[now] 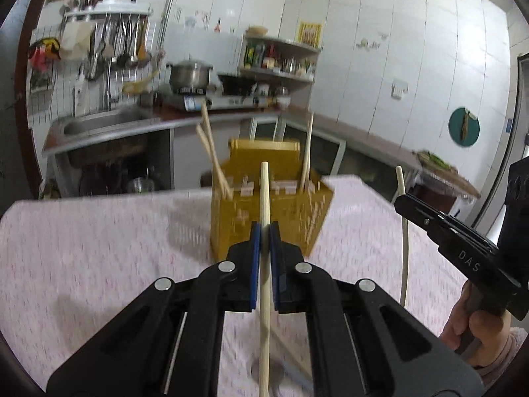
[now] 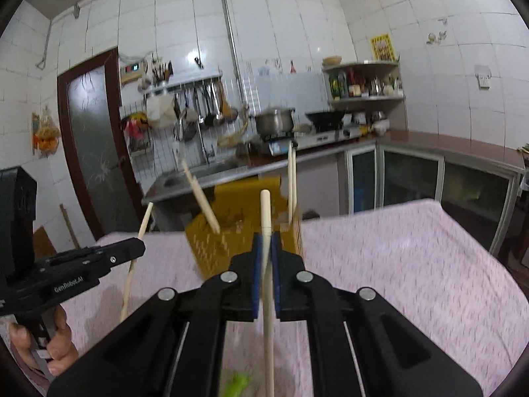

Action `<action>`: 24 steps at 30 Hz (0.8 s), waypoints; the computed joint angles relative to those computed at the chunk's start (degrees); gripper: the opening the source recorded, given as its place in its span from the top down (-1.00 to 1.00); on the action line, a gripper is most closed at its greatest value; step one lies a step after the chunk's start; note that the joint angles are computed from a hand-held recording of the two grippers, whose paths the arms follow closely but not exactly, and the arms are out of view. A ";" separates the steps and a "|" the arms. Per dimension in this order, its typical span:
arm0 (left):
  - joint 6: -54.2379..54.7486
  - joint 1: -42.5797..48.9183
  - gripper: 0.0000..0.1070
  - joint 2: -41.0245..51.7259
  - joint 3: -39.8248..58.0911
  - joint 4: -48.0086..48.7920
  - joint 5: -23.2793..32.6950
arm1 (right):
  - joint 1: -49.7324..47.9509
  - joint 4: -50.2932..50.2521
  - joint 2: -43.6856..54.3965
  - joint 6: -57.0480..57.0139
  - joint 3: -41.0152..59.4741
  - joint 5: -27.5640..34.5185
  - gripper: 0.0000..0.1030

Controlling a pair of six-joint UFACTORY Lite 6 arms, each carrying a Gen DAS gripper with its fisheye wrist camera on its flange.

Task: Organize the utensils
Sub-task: 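Lift both held chopsticks up over the yellow holder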

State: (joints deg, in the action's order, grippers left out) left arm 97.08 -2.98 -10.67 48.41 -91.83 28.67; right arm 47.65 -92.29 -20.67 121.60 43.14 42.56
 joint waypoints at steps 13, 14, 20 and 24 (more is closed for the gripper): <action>14.88 -7.75 0.92 17.83 27.68 -22.78 -4.89 | -13.67 -26.54 17.02 9.38 25.19 -3.32 0.88; 18.48 -8.43 0.92 19.76 30.29 -26.84 -5.42 | -15.06 -29.04 19.13 11.09 27.68 -4.00 0.88; 27.39 -10.39 0.92 31.80 44.61 -37.23 -7.04 | -18.07 -37.10 26.55 16.02 34.33 -2.65 0.88; 31.43 -9.85 0.92 38.56 51.69 -42.28 -5.66 | -20.97 -44.43 29.37 24.75 34.78 -2.44 0.88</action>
State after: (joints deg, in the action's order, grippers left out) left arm 128.51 -12.84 27.89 100.10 -134.11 23.00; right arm 26.68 -136.73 8.70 146.34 77.92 40.12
